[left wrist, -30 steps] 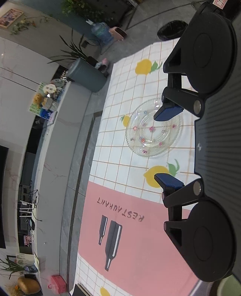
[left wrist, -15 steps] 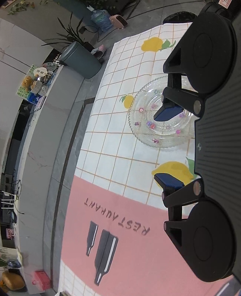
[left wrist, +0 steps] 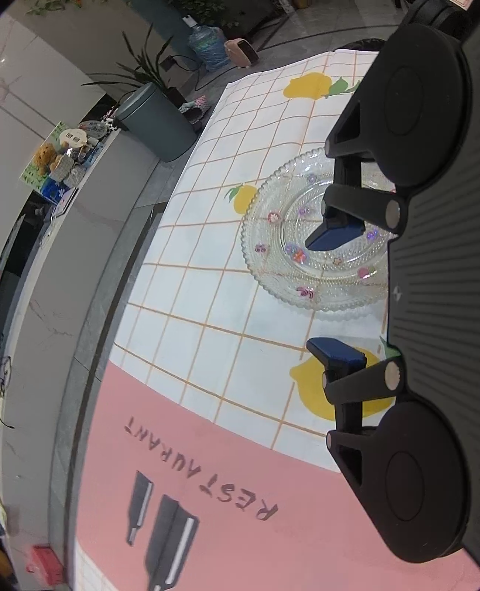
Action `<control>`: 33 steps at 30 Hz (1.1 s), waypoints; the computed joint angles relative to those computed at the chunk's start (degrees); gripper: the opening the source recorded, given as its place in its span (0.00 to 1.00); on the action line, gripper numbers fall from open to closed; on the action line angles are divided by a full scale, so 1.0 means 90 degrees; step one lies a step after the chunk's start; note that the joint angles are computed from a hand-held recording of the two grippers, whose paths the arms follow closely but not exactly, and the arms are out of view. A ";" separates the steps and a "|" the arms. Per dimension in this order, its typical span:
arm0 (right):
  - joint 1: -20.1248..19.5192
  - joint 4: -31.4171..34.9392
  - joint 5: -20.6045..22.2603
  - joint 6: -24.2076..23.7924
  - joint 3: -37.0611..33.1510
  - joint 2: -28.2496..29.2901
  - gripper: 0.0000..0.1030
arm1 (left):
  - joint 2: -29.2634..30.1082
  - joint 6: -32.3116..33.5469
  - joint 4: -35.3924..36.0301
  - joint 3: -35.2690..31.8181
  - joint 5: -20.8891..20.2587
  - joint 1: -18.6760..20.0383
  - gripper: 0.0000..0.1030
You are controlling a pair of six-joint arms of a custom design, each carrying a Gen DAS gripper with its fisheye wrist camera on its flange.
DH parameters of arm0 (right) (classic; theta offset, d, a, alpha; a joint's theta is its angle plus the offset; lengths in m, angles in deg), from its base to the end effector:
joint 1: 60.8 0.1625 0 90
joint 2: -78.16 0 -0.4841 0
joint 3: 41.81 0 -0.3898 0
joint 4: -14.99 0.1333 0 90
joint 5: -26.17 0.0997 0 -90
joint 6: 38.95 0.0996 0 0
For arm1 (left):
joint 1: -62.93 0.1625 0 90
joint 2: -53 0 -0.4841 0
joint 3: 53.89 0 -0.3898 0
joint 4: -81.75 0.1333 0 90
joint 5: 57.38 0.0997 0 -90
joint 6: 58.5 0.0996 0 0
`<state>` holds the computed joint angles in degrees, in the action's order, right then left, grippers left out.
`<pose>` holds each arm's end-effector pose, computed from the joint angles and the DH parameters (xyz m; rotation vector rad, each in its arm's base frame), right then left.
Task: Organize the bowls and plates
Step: 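Move both open grippers to the other clear glass plate, then close both grippers on the rim of the clear floral glass plate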
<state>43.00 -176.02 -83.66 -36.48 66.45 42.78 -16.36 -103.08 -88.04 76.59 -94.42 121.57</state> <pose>0.2497 -0.5993 0.0346 0.1529 -2.7724 0.7566 -0.0642 -0.5143 0.2493 -0.4706 2.3570 -1.0446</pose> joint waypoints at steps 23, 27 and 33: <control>-0.0081 0.0497 0.0497 0.0122 0.0083 -0.0151 0.06 | -0.0033 0.0112 0.0279 -0.0060 -0.0142 -0.0017 0.25; -0.0068 0.0641 0.0577 0.0079 0.0153 -0.0286 0.06 | -0.0139 -0.0111 0.0445 0.0017 -0.0101 -0.0115 0.25; -0.0050 0.0755 0.0680 0.0059 0.0416 -0.0574 0.07 | -0.0381 -0.0525 0.0681 0.0214 -0.0062 -0.0374 0.25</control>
